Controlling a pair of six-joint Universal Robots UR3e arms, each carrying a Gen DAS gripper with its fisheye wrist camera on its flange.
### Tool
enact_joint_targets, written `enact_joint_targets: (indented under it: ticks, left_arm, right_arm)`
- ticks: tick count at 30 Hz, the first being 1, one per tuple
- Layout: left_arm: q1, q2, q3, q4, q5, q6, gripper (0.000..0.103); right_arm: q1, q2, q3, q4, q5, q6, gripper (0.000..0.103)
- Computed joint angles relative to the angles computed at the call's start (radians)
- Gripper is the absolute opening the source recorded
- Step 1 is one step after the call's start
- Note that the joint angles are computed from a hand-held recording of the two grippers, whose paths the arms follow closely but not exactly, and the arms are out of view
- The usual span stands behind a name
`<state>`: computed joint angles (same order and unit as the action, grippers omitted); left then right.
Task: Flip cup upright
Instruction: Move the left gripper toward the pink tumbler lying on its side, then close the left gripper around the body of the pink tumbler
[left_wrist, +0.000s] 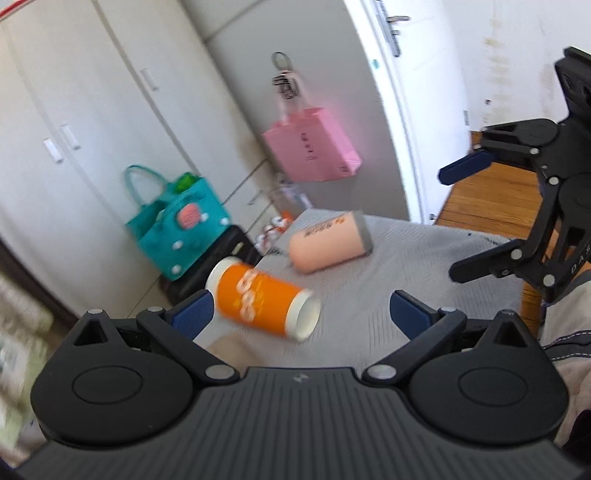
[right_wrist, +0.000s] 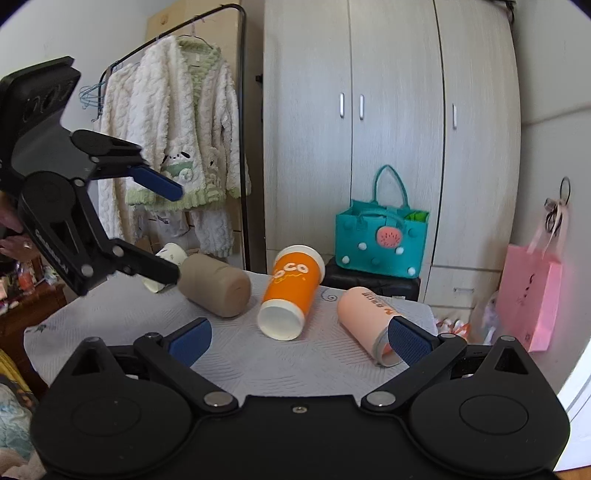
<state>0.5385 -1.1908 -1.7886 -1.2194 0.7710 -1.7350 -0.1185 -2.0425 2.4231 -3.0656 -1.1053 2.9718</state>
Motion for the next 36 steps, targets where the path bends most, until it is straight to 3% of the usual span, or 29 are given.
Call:
enact_joint_targets:
  ticks: [4,9,11,13,16,19,21,25,31,36]
  left_arm:
    - [-0.152,-0.182,0.063,0.214,0.05,-0.106,0.103]
    - [-0.305,-0.437,0.258,0.279,0.145,-0.151,0.102]
    - [-0.354,-0.525,0.355,0.24,0.188,-0.148,0.101]
    - [-0.407,-0.62,0.501,0.121,0.261,-0.15,0.101]
    - [-0.468,-0.725,0.651,0.025,0.332,-0.187,0.101]
    - [-0.515,-0.778,0.696,0.051,0.388,-0.204,0.101]
    - [-0.562,-0.834,0.774,0.027,0.473,-0.247,0.101]
    - [-0.594,-0.926,0.922,-0.076,0.508,-0.243,0.1]
    - [-0.586,-0.897,0.832,0.002,0.446,-0.038,0.095]
    - [-0.561,-0.909,0.85,-0.047,0.385,0.137,0.093]
  right_arm:
    - [-0.076,0.026,-0.079,0.12,0.063,-0.073,0.103]
    - [-0.176,0.01,-0.143,0.341,0.14,-0.235,0.103]
    - [-0.211,0.011,-0.17,0.43,0.179,-0.277,0.103]
    - [-0.21,0.031,-0.197,0.46,0.169,-0.282,0.103]
    - [-0.18,0.063,-0.204,0.421,0.125,-0.27,0.103]
    - [-0.155,0.104,-0.189,0.345,0.086,-0.245,0.103]
    - [-0.142,0.153,-0.194,0.305,0.07,-0.229,0.103]
    - [-0.128,0.24,-0.212,0.248,0.062,-0.204,0.103]
    - [-0.114,0.304,-0.238,0.218,0.037,-0.193,0.103]
    - [-0.112,0.33,-0.262,0.213,0.02,-0.175,0.103]
